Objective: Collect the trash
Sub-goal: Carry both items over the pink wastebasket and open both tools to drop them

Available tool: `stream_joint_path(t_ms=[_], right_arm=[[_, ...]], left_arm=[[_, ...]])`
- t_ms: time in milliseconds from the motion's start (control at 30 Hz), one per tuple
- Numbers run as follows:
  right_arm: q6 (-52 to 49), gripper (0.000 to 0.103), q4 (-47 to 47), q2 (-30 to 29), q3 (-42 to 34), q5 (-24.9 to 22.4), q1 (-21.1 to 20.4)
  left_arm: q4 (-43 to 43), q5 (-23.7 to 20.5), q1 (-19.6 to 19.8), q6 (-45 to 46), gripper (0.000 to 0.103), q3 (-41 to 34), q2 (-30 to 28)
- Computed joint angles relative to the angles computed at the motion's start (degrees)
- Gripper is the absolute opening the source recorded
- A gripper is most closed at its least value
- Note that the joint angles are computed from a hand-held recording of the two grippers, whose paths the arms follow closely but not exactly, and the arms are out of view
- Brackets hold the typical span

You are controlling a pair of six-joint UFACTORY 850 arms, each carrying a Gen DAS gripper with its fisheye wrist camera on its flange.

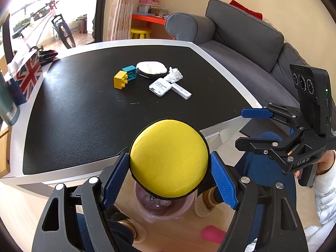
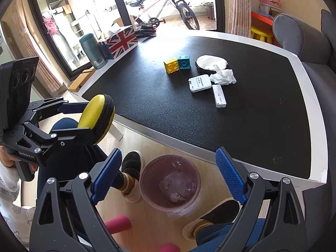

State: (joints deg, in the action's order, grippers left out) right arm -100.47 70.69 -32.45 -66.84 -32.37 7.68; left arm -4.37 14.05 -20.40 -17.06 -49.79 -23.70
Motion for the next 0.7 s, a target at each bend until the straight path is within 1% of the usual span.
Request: stream_joint_path(t_ms=[633,667,700], right_arm=[[0.4,0.090,0.6,0.2,-0.2,0.2,-1.1],[0.4,0.090,0.7,0.2,-0.2,0.2,-1.2],[0.5,0.090,0.7,0.2,-0.3,0.2,-1.2]], left_arm=[[6.6,-1.4,-0.3,-5.4,0.076,-1.8,-1.4],[7.1,-1.4,-0.3,-5.8,0.077,-1.9,-1.4],[7.0,-1.4,-0.4,-5.7,0.086,-2.0,-1.5]])
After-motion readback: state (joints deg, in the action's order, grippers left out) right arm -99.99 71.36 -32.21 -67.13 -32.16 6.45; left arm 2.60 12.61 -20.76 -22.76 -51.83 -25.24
